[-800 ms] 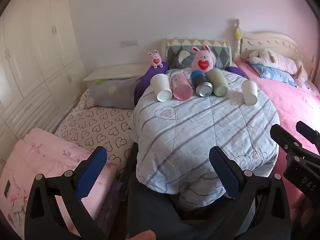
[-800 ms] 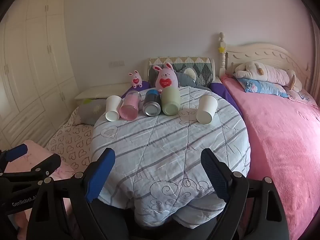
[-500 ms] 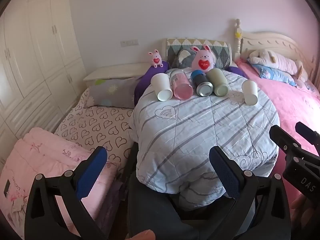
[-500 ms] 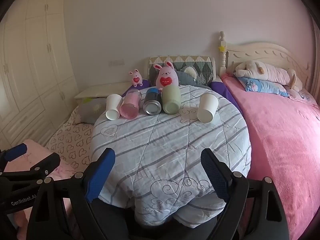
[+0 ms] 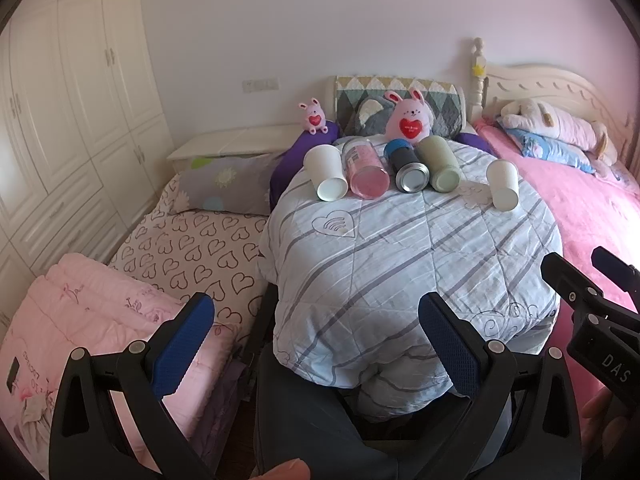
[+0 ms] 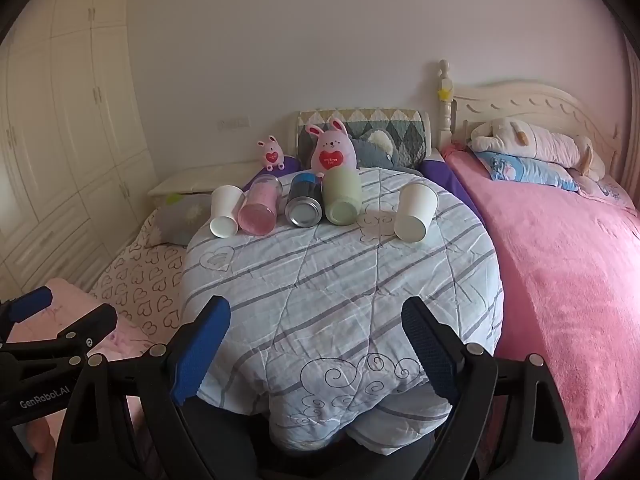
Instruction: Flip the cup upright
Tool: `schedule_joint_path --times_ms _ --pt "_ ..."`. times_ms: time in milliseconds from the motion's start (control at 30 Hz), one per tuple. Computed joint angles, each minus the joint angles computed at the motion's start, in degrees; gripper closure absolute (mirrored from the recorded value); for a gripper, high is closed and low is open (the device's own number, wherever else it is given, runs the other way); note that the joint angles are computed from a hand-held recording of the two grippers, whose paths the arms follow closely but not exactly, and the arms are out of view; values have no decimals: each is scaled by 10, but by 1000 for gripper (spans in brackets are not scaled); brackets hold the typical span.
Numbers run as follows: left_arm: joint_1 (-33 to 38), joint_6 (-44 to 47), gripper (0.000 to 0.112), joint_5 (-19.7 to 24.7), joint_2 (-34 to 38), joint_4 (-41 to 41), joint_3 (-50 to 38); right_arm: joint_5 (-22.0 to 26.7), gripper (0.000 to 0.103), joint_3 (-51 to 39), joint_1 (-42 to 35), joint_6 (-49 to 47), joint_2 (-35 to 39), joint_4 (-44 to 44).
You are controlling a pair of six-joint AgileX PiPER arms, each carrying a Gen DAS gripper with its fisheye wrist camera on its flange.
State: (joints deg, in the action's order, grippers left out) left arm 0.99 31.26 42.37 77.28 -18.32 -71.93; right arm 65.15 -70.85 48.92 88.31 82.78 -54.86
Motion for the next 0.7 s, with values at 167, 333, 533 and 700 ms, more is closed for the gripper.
schedule_joint_path --times_ms 167,333,533,700 --pt "-3 -3 9 -9 5 2 6 -10 15 14 -1 9 -3 -3" --pt "0 3 9 -13 7 -4 7 -16 15 16 -8 6 -3 1" --pt "-2 -6 9 -7 8 4 1 -15 15 16 -5 6 -2 2" --pt "1 -3 9 -20 23 0 3 -22 15 7 -13 -6 8 9"
